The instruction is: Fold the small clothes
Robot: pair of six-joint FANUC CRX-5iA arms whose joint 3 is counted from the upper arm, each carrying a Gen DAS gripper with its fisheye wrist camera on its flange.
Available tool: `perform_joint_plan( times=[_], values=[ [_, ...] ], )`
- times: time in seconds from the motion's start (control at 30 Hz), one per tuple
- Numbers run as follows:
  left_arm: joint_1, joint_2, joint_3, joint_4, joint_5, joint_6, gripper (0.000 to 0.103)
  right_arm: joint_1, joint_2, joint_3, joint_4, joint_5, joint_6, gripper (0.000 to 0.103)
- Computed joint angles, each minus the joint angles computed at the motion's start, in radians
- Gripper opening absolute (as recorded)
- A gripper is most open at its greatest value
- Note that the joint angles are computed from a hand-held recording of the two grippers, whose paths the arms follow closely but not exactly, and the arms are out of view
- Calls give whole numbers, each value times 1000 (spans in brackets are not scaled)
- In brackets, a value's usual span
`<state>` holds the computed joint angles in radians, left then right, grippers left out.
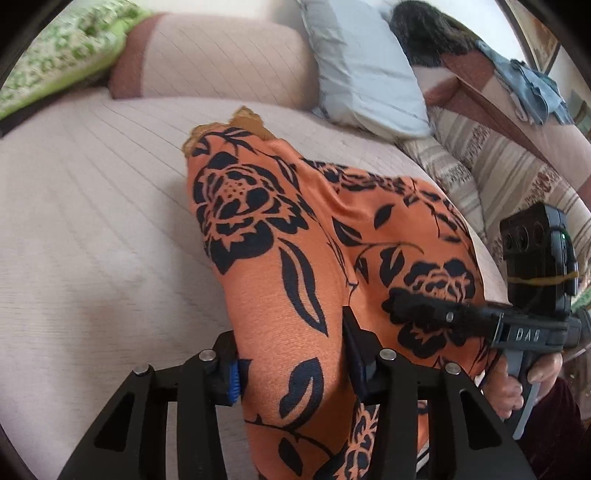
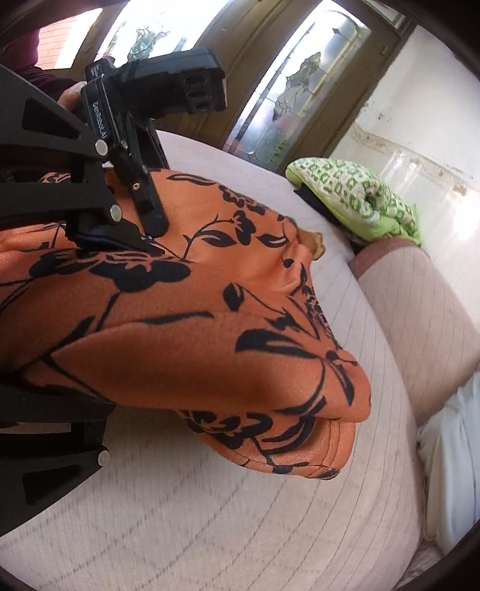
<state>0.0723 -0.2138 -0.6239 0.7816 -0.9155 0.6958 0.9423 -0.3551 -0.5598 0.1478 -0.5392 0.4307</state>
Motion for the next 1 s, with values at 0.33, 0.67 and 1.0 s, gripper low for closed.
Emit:
perform_joint_plan(
  times=[0.33, 0.67, 1.0],
  values=[
    [137, -75, -31, -5, 3, -19, 46, 38, 131, 79, 9, 108, 18, 45],
    [208, -46, -13, -58, -25, 7, 46, 12, 240, 195, -159, 80, 205, 45],
    [179, 11, 35, -160, -10, 125, 51, -30, 349, 311, -238, -9, 281, 52]
  ],
)
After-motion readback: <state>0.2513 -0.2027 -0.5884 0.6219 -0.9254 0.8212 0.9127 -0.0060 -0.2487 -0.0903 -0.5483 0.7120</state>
